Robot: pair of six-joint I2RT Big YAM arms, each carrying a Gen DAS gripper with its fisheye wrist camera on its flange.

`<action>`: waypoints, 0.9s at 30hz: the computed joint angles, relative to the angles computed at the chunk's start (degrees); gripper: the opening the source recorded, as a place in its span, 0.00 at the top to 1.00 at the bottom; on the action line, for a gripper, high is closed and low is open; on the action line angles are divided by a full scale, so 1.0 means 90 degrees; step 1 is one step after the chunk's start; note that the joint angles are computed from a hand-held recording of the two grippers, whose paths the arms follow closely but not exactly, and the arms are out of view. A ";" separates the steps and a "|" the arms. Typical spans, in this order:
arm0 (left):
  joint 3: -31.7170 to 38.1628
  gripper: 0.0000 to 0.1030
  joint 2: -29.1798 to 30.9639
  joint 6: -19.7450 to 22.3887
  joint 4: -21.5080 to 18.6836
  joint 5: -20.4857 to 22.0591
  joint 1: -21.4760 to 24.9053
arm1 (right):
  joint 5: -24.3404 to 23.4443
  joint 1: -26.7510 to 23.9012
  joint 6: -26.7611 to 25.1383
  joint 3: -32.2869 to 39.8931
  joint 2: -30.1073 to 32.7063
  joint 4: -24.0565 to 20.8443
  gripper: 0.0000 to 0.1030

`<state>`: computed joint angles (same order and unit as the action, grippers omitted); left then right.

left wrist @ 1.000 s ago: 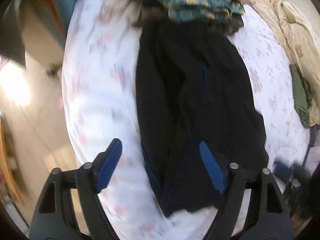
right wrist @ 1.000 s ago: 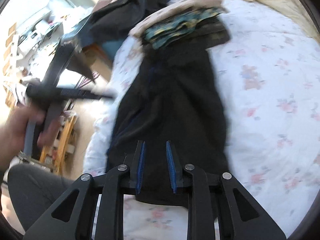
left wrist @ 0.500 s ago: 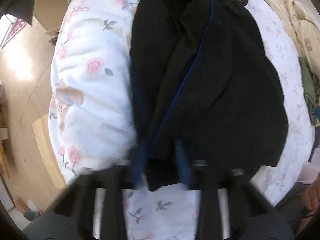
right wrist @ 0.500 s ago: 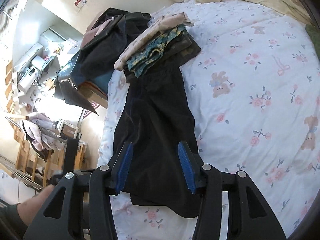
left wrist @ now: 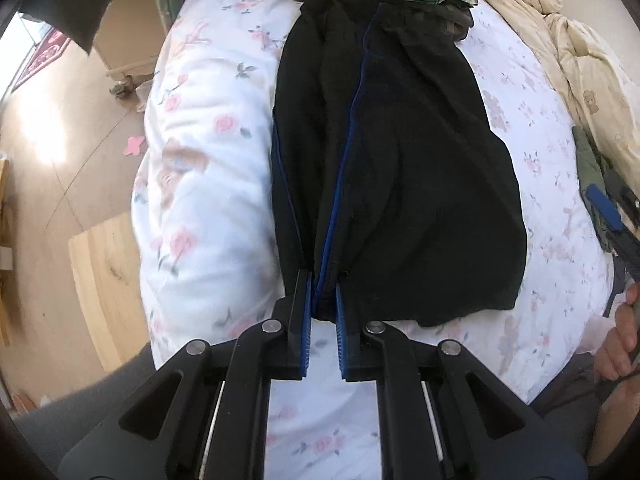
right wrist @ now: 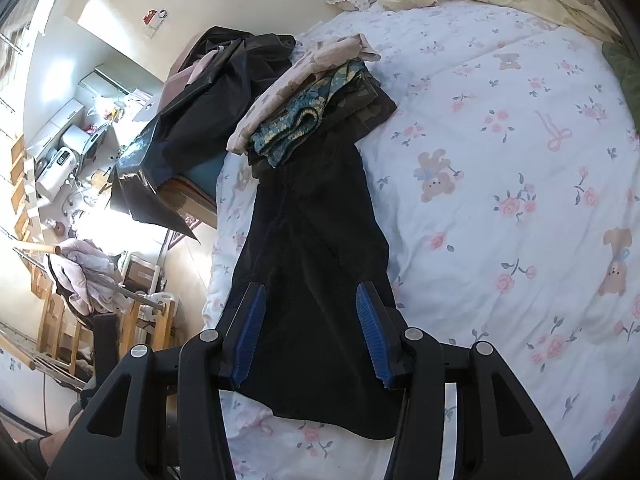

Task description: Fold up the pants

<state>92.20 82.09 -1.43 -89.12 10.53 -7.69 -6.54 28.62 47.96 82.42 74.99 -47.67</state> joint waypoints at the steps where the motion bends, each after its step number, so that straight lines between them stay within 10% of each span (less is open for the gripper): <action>1: -0.0120 0.92 -0.0094 0.0034 0.0043 -0.0128 -0.0027 | 0.0018 0.0010 -0.0012 -0.0007 -0.0016 0.0003 0.51; 6: -0.0648 0.86 -0.0175 -0.0181 0.0093 -0.0682 -0.0030 | 0.0011 -0.0001 0.0035 -0.0026 -0.0030 -0.0007 0.51; 11: 0.0045 0.59 0.0180 -0.0141 -0.0047 -0.0558 0.0092 | 0.0005 -0.0065 0.0044 -0.0058 -0.0065 -0.0019 0.51; 19: 0.3158 0.54 0.2459 0.0330 0.0585 -0.0337 -0.0052 | -0.0189 -0.0331 -0.0310 0.0393 0.0373 -0.0318 0.51; 27: 0.6296 0.69 0.4926 0.0577 -0.0104 -0.0214 -0.0255 | -0.0183 -0.0557 -0.0182 0.0135 0.0443 -0.0444 0.51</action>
